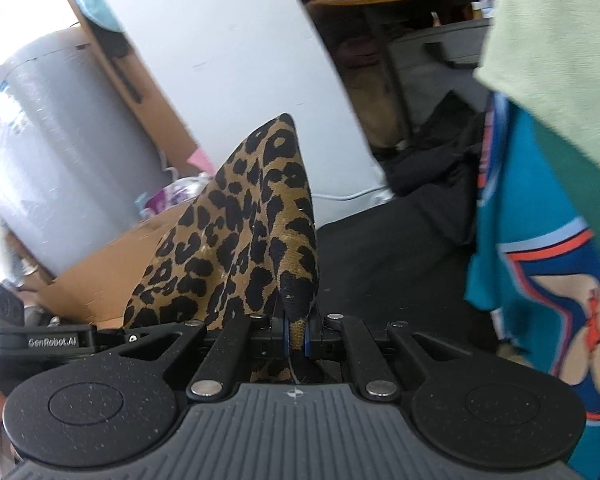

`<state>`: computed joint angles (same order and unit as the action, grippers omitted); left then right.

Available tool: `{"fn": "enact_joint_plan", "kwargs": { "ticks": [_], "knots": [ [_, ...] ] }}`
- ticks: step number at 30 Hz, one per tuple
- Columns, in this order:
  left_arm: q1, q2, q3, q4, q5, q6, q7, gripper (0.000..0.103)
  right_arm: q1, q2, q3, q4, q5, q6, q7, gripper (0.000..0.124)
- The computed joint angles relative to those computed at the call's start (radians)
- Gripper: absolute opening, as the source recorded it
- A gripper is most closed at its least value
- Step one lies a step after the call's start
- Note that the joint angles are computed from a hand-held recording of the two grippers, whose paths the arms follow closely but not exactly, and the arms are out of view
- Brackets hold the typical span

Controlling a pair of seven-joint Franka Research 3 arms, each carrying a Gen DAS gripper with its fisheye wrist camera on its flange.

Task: Fold clothes
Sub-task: 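Carry the lifted leopard bundle with both tools toward the black clothes pile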

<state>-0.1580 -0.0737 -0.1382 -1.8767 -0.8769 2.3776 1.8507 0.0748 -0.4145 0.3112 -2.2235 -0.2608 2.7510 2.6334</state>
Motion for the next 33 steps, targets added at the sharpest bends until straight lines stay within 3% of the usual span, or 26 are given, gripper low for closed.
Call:
{"fn": "enact_joint_plan", "kwargs": {
  "ticks": [7,14,23,27,33],
  "knots": [
    [-0.033,0.031,-0.038,-0.020,0.009,0.096,-0.079,0.025,-0.025,0.006,-0.016,-0.005,-0.020,-0.038,0.006,0.005],
    [-0.043,0.105,-0.066,-0.002,-0.004,0.168,-0.080,0.025,-0.040,0.056,-0.042,-0.017,-0.056,-0.013,-0.002,0.005],
    [0.009,0.262,-0.123,0.097,-0.019,0.236,-0.025,0.025,-0.042,0.224,-0.094,0.057,-0.143,0.071,0.018,0.005],
    [0.036,0.325,-0.152,0.131,-0.004,0.273,-0.032,0.025,-0.020,0.318,-0.128,0.112,-0.214,0.097,0.086,0.005],
    [0.071,0.422,-0.190,0.203,0.068,0.297,-0.086,0.025,0.039,0.438,-0.185,0.208,-0.357,0.066,0.178,0.005]
  ]
}}
